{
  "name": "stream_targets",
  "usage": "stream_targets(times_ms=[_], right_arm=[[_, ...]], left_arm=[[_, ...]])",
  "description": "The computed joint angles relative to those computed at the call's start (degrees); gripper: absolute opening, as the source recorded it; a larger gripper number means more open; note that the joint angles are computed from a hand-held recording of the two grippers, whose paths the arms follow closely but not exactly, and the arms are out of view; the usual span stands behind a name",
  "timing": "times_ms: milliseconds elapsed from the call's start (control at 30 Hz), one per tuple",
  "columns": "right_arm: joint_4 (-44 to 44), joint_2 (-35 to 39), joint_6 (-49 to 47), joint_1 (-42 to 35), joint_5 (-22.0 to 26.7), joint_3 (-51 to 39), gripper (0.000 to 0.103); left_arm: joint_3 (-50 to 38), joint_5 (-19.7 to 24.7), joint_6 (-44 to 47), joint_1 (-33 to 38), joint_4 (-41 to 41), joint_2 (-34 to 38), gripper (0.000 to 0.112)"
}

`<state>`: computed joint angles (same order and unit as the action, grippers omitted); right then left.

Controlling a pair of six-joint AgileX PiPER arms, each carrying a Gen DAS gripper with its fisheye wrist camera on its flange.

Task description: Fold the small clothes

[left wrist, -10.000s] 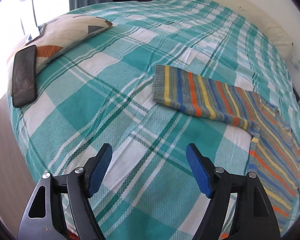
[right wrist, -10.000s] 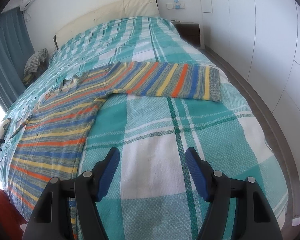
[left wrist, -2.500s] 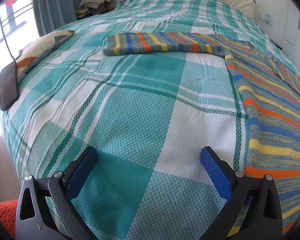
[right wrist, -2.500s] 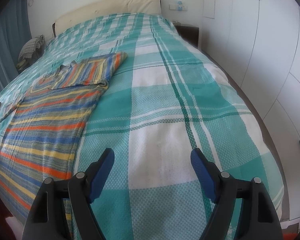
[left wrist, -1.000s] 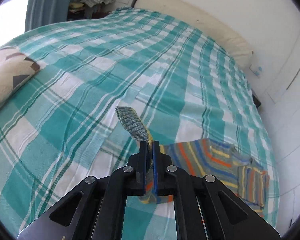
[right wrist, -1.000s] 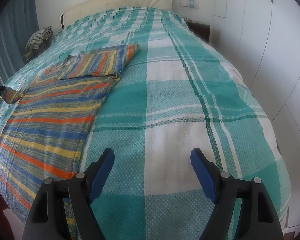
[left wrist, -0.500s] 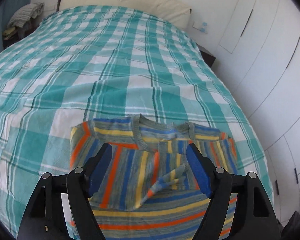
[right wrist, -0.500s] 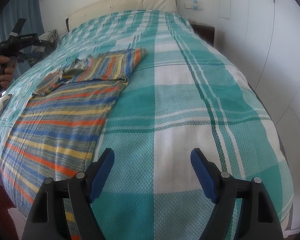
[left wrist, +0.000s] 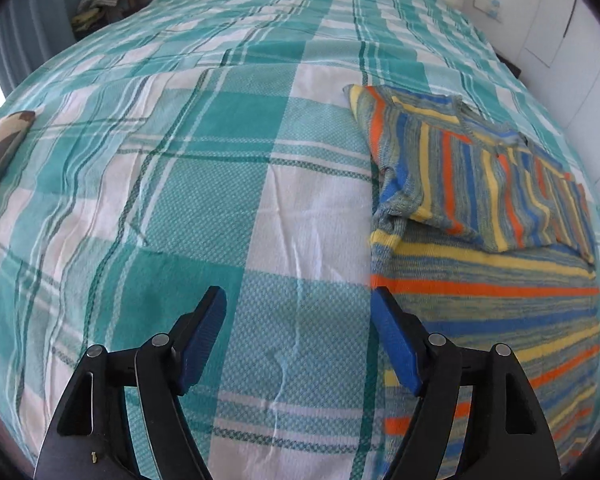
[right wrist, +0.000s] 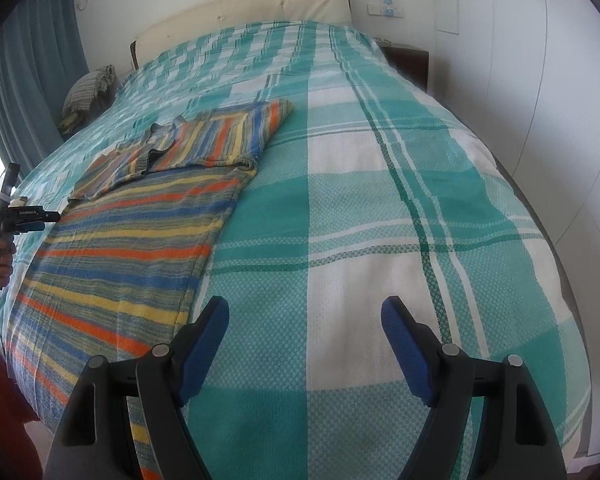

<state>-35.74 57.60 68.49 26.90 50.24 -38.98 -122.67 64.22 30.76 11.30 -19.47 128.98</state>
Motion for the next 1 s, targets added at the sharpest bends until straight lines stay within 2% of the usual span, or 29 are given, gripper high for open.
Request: stream_targets(times_ms=[67,167,233,300,367,433,533,667,700,767,800,833,900,933,967,1000], right_arm=[[4.0,0.0,-5.8,-2.0,-0.4,-3.1,0.078],[16.0,5.2,-23.0,-6.4,-1.9,-14.5,0.078],[27.4,12.9,-34.4,-10.1,-1.9,-26.0,0.078],[38.9,22.4,-44.5,-14.4,-2.3,-37.4,0.078],[50.4,33.4,-52.1,-18.7,-1.9,-48.9,0.075],[57.4,44.8,-54.5,-21.9,0.4,-60.4,0.060],[58.8,61.7,-50.8,-23.5,4.6,-77.5,0.045],[55.8,79.4,-41.3,-23.8,15.8,-100.2,0.037],[55.5,81.8,-40.0,-23.6,17.1,-103.3,0.035],[55.4,83.7,-38.6,-23.5,16.2,-104.5,0.023],[54.8,83.9,-38.4,-23.4,15.4,-104.5,0.007],[54.0,82.5,-39.3,-23.1,12.9,-102.3,0.003],[51.9,76.6,-43.6,-22.2,3.9,-93.8,0.003],[50.3,75.1,-44.6,-21.6,1.9,-92.2,0.003],[48.5,75.2,-44.3,-21.3,2.2,-92.8,0.003],[48.1,77.0,-44.1,-21.3,4.8,-95.8,0.003]], left_arm=[[9.5,-4.6,5.9,2.7,-3.3,-4.9,0.086],[18.8,-11.1,12.1,5.4,-6.6,-7.7,0.090],[22.2,-13.4,16.2,7.7,-11.7,-7.4,0.090],[28.6,-17.6,26.0,10.0,-21.2,-9.3,0.091],[31.4,-20.5,28.3,9.9,-23.1,-10.4,0.092],[31.7,-21.1,28.6,9.3,-22.5,-10.6,0.096],[30.3,-19.2,29.8,10.1,-24.2,-9.5,0.098],[29.7,-18.2,30.6,10.5,-25.4,-8.8,0.100],[29.9,-18.4,30.8,10.4,-25.4,-8.8,0.101],[29.4,-18.0,30.6,10.3,-25.2,-8.4,0.102],[29.3,-17.9,30.5,10.2,-25.2,-8.3,0.102],[29.4,-17.9,30.6,10.3,-25.3,-8.4,0.102],[29.3,-18.0,30.6,10.2,-25.3,-8.3,0.102],[29.3,-18.1,30.5,10.2,-25.2,-8.3,0.102],[29.3,-18.1,30.5,10.2,-25.1,-8.3,0.102],[29.3,-18.2,30.5,10.1,-25.0,-8.4,0.102]])
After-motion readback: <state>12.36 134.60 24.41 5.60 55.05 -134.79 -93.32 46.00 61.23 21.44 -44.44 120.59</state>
